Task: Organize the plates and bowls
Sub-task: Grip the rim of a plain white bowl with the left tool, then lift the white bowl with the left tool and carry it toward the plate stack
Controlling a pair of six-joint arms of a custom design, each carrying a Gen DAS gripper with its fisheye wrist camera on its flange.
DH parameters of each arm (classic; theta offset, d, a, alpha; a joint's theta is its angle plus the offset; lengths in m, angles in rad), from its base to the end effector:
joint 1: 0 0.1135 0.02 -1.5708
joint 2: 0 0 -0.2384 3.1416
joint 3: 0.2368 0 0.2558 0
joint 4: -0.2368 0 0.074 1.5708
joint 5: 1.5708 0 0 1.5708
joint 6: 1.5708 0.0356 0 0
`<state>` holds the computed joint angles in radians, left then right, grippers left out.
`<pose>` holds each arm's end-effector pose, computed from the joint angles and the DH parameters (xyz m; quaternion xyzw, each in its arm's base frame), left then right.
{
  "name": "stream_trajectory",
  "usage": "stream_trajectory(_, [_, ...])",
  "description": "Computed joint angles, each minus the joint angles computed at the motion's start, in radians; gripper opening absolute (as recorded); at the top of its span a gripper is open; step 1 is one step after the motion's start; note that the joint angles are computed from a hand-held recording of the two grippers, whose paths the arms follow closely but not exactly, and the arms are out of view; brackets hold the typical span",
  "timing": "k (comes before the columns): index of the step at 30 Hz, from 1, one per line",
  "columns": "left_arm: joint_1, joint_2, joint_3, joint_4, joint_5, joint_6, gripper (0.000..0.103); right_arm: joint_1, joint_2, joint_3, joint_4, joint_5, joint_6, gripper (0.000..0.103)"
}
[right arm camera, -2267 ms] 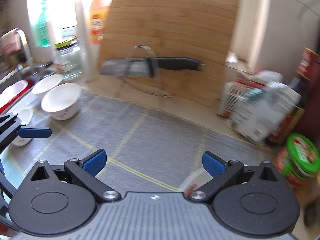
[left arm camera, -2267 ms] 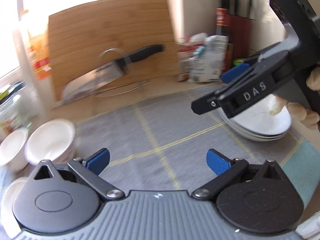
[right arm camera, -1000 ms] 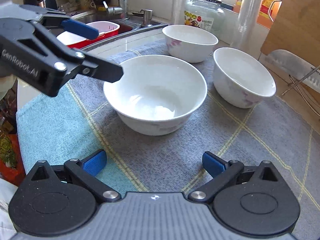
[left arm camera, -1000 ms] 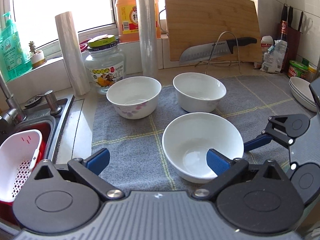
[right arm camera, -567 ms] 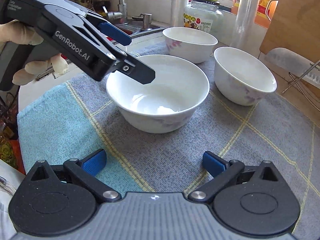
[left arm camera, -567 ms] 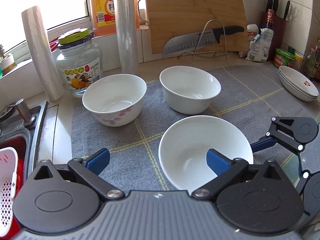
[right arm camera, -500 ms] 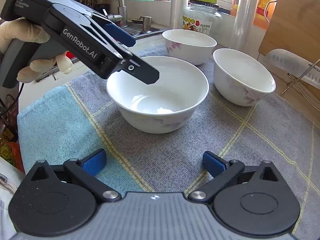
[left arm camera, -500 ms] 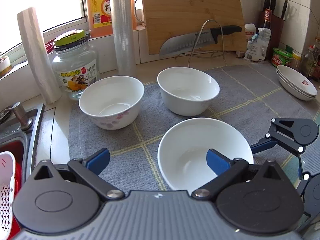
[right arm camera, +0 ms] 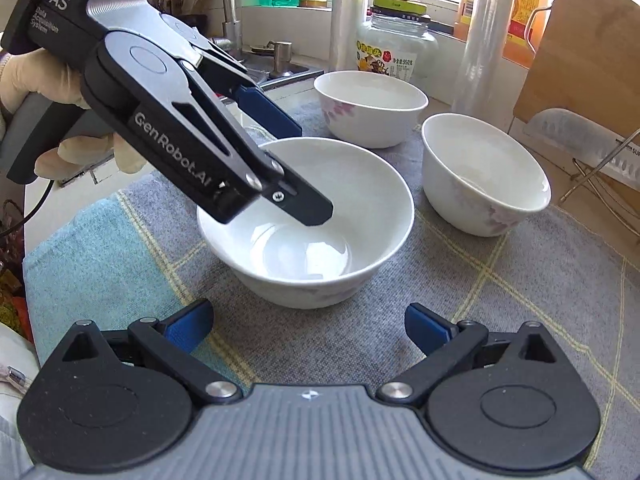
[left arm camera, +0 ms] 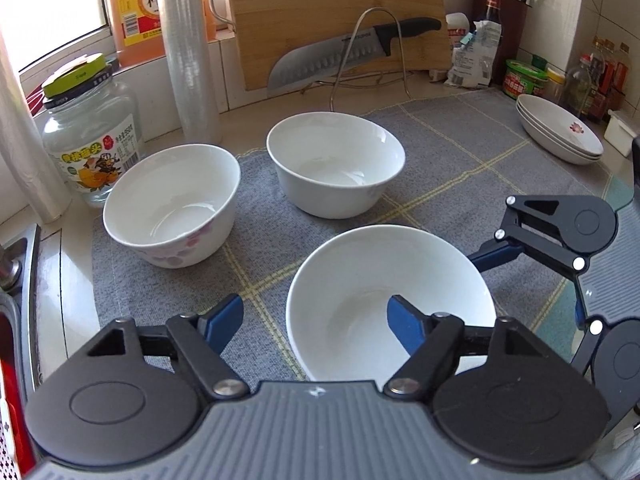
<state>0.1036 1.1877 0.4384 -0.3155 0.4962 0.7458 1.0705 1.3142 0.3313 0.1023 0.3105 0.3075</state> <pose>0.2055 0.0043 0.1171 0.3545 0.8712 -0.1166 0.3191 0.1132 0.1843 0.0873 -0.2976 0.8824 0.1002 0.3505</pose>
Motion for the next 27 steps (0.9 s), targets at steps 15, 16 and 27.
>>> stream_trajectory(15, [-0.021,0.093,0.077,-0.068,0.022,0.073,0.051,-0.01,-0.061,0.022,-0.036,0.002,-0.053,0.087])
stream_trajectory(16, [-0.024,0.093,0.074,-0.062,0.018,0.066,0.051,-0.018,-0.054,0.026,-0.033,-0.006,-0.056,0.087])
stream_trajectory(27, [-0.022,0.092,0.081,-0.076,0.03,0.057,0.049,-0.013,-0.052,0.031,-0.042,-0.002,-0.04,0.087])
